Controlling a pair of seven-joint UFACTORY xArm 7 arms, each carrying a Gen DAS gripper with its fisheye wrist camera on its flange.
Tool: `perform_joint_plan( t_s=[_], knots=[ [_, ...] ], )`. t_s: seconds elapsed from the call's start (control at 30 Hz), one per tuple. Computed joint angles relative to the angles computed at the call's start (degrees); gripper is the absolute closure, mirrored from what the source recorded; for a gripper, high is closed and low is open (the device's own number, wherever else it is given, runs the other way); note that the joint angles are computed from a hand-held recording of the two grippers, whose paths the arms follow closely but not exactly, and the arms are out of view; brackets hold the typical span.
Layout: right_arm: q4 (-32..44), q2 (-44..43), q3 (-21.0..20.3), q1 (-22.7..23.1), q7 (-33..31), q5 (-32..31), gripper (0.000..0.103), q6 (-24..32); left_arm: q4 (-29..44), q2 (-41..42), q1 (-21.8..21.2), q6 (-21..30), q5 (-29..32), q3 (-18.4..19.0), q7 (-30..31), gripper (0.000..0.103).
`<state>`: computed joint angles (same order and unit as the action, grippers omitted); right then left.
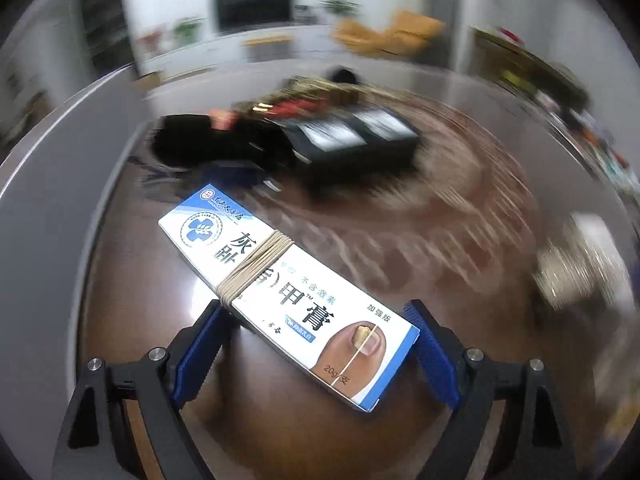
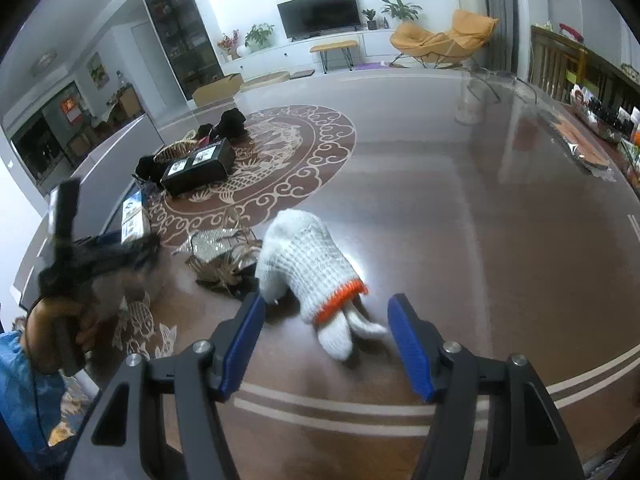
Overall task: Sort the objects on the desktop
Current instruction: 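Grasp the blue-and-white nail cream box with the left tool while the right tool lifts the glove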
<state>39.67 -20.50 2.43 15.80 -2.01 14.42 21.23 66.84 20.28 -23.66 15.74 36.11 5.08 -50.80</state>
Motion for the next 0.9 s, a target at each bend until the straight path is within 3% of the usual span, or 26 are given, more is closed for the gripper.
perform_joint_plan(
  t_s=[0.17, 0.27, 0.4, 0.5, 0.63, 0.7, 0.9],
  knots=[
    [-0.9, -1.8, 0.3, -0.2, -0.1, -1.1, 0.027, 0.5, -5.2, -5.4, -0.6, 2.1, 4.8, 0.7, -5.9, 0.013],
    [0.2, -0.6, -0.4, 1.2, -1.7, 0.0, 0.026, 1.0, -5.2, -6.2, 0.4, 1.4, 7.5, -0.2, -10.7, 0.002],
    [4.2, 1.6, -2.3, 2.9, -9.1, 1.3, 0.026, 5.6, -5.0, -7.0, 0.9, 7.2, 6.6, -1.9, -16.9, 0.001],
    [5.8, 1.9, -0.3, 0.5, -11.3, -2.6, 0.026, 8.9, -10.2, -10.3, 4.4, 2.1, 3.4, -3.9, -16.0, 0.001],
    [5.2, 1.0, 0.7, -0.9, -12.6, -4.5, 0.026, 9.4, -13.9, -12.9, 5.3, -1.4, 7.7, -3.4, -22.5, 0.001],
    [4.6, 1.1, 0.0, -0.4, -12.7, -2.0, 0.026, 9.0, -11.6, -11.4, 5.7, 0.5, 9.9, -3.5, -26.2, 0.001],
    [3.5, 0.8, 0.7, 1.1, -12.2, 2.4, 0.026, 6.7, 0.4, -1.8, 6.3, 13.5, -1.8, -5.8, -18.8, 0.000]
  ],
)
